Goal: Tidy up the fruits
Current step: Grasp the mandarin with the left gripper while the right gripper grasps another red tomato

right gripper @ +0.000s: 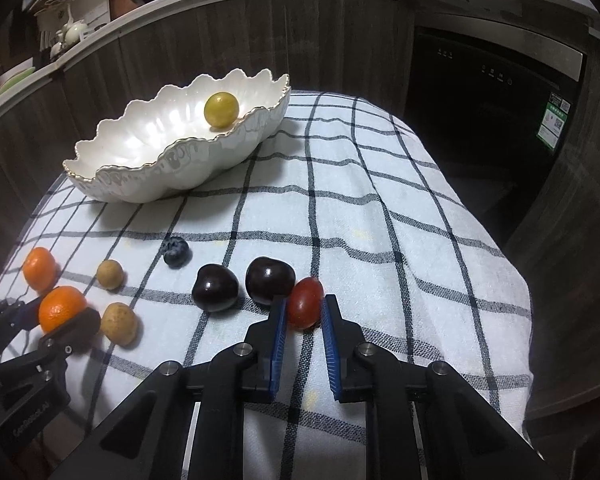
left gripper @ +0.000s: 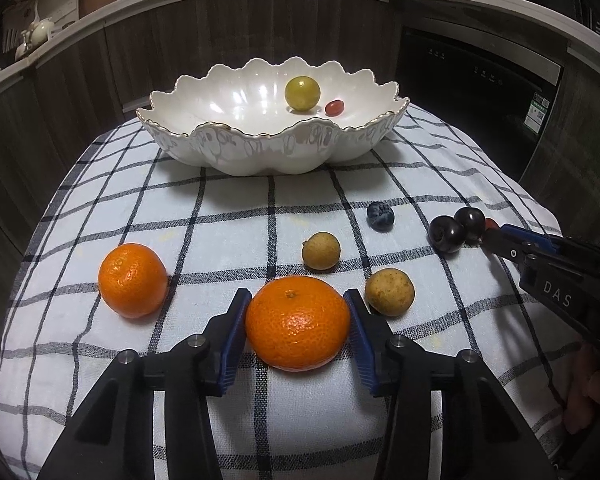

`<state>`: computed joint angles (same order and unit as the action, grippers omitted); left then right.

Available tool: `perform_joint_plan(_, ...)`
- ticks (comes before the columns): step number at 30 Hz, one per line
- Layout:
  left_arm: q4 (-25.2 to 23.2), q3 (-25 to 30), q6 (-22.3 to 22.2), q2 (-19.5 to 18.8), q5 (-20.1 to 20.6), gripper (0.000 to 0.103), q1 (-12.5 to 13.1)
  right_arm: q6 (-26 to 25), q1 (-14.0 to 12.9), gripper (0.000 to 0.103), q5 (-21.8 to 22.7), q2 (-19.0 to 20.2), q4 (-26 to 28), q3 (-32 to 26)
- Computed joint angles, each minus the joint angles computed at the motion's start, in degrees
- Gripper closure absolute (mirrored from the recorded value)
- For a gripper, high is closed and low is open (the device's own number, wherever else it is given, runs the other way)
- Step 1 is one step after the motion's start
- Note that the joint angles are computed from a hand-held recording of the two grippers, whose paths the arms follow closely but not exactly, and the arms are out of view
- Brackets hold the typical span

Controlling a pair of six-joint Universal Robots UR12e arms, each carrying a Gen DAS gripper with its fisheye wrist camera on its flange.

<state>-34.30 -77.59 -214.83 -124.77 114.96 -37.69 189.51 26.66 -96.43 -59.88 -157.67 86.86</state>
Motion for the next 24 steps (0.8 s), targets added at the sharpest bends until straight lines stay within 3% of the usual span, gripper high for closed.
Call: perform_joint_plan(24, 2.42, -0.7, 0.8, 1.64, 3.5, 0.058, -0.86, -1.76, 0.73, 0.084, -0.89, -1.76, -4.04, 0.63)
